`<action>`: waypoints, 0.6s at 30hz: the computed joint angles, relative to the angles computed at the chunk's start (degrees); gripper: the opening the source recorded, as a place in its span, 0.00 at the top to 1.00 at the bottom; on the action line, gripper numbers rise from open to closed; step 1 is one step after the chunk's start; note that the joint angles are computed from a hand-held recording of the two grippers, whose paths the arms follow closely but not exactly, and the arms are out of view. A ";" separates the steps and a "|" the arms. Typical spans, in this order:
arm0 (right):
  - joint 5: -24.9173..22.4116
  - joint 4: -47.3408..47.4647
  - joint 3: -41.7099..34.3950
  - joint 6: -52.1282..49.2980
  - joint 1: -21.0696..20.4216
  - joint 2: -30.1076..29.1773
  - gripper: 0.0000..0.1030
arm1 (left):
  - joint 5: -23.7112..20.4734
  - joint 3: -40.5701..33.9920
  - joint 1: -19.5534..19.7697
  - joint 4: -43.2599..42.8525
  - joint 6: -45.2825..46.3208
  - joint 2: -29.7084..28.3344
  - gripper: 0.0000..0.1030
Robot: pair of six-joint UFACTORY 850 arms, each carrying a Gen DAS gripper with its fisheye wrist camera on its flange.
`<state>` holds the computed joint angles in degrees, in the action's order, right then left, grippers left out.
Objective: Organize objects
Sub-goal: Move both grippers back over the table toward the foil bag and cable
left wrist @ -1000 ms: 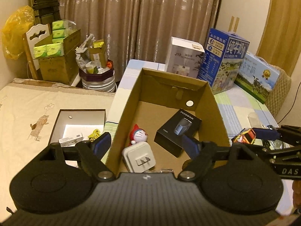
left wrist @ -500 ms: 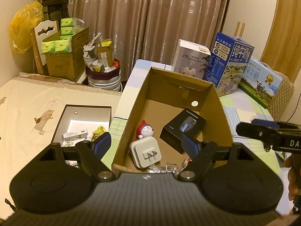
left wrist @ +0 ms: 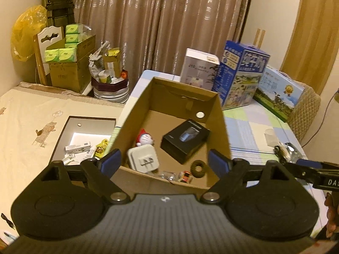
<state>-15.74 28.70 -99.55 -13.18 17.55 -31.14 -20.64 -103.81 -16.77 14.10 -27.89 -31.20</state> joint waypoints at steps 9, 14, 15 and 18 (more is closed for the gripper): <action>5.93 -15.41 14.26 15.60 -3.81 11.22 0.21 | 1.88 2.17 -4.23 1.29 -2.20 2.27 0.06; 7.10 -30.54 19.46 32.97 -6.83 15.57 0.21 | 1.60 -0.03 -6.81 -2.55 2.13 0.99 0.01; 7.20 -33.08 20.21 36.09 -7.44 16.26 0.21 | 1.30 -0.77 -7.29 -3.37 3.09 0.52 0.01; 7.65 -38.44 21.95 42.88 -9.21 18.03 0.21 | 0.05 -3.64 -8.67 -6.41 7.00 -1.37 0.01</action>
<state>-8.10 -9.74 -77.60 29.70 8.34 -13.12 -20.59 -107.45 -25.44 7.70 -20.89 -32.57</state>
